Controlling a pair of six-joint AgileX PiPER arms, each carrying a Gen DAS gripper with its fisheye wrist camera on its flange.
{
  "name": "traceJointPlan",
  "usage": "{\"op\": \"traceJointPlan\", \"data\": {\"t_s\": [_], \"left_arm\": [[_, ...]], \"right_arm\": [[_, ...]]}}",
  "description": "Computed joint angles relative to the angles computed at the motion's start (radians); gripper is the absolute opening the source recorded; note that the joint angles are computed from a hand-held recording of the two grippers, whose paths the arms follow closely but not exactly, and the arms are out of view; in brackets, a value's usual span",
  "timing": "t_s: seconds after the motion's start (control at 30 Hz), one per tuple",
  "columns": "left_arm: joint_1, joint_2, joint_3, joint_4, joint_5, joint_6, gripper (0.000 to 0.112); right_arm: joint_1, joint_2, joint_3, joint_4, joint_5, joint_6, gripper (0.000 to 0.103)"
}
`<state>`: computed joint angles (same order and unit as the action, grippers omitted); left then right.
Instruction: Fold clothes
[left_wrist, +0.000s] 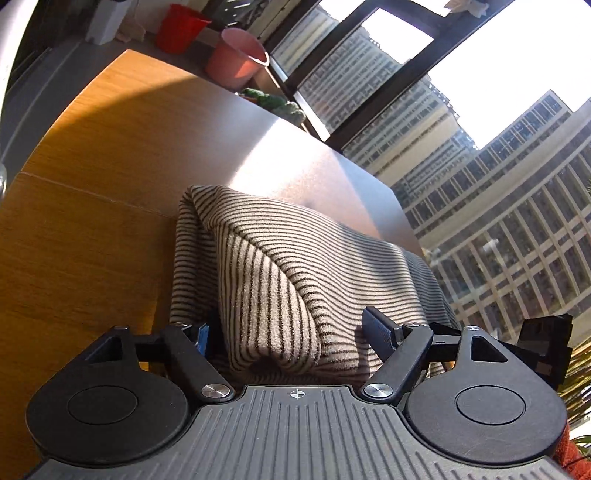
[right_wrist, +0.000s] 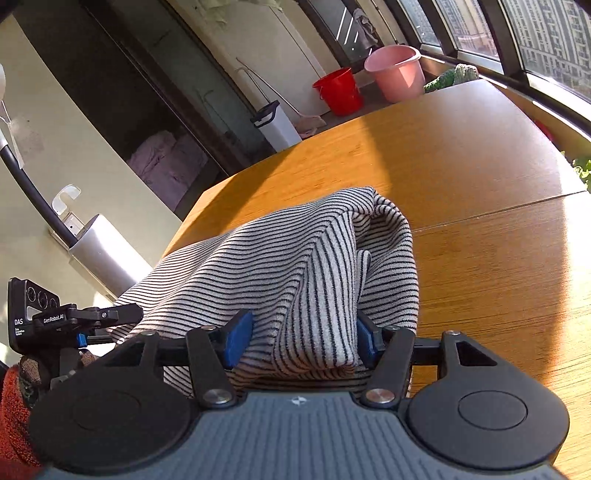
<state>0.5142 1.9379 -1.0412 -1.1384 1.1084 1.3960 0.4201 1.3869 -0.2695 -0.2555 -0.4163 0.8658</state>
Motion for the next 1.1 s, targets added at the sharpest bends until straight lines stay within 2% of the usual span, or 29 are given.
{"op": "traceJointPlan", "data": {"t_s": [0.03,0.07,0.1,0.13,0.3,0.37,0.47,0.6,0.67,0.77,1.0,1.03,1.07,1.1], "left_arm": [[-0.01,0.011,-0.01,-0.01,-0.007,-0.005,0.063],[-0.023,0.027,-0.028,-0.02,-0.015,-0.018,0.057],[-0.037,0.043,-0.047,-0.029,-0.024,-0.029,0.054],[-0.056,0.058,-0.066,-0.042,-0.04,-0.031,0.05],[-0.168,0.105,-0.215,-0.102,-0.137,-0.107,0.043],[-0.19,0.106,-0.266,-0.123,-0.146,-0.126,0.042],[-0.18,0.079,-0.263,-0.148,-0.117,-0.108,0.042],[-0.133,0.014,-0.14,-0.167,-0.073,0.005,0.042],[-0.112,-0.013,-0.062,-0.165,-0.067,0.064,0.042],[-0.086,-0.044,0.042,-0.163,-0.086,0.16,0.043],[-0.005,-0.049,0.147,-0.156,-0.108,0.26,0.048],[0.006,-0.058,0.154,-0.155,-0.109,0.269,0.048],[0.017,-0.067,0.161,-0.154,-0.11,0.277,0.051],[0.028,-0.079,0.169,-0.157,-0.113,0.288,0.054]], "right_arm": [[-0.004,0.015,-0.016,-0.004,0.0,-0.013,0.052],[-0.013,0.036,-0.038,-0.014,-0.003,-0.026,0.043],[-0.026,0.059,-0.057,-0.033,-0.012,-0.02,0.038],[-0.048,0.085,-0.088,-0.071,-0.011,0.004,0.037],[-0.165,0.192,-0.261,-0.278,-0.005,0.176,0.029],[-0.172,0.192,-0.308,-0.273,0.022,0.156,0.028],[-0.172,0.159,-0.312,-0.269,0.032,0.128,0.028],[-0.156,0.081,-0.23,-0.262,0.021,0.099,0.028],[-0.13,0.056,-0.188,-0.209,0.031,0.048,0.028],[-0.075,0.046,-0.139,-0.048,0.048,-0.11,0.028],[0.005,0.076,-0.041,0.238,-0.049,-0.338,0.029],[0.015,0.069,-0.037,0.274,-0.044,-0.37,0.029],[0.025,0.062,-0.034,0.31,-0.038,-0.404,0.031],[0.036,0.054,-0.031,0.352,-0.031,-0.443,0.042]]}}
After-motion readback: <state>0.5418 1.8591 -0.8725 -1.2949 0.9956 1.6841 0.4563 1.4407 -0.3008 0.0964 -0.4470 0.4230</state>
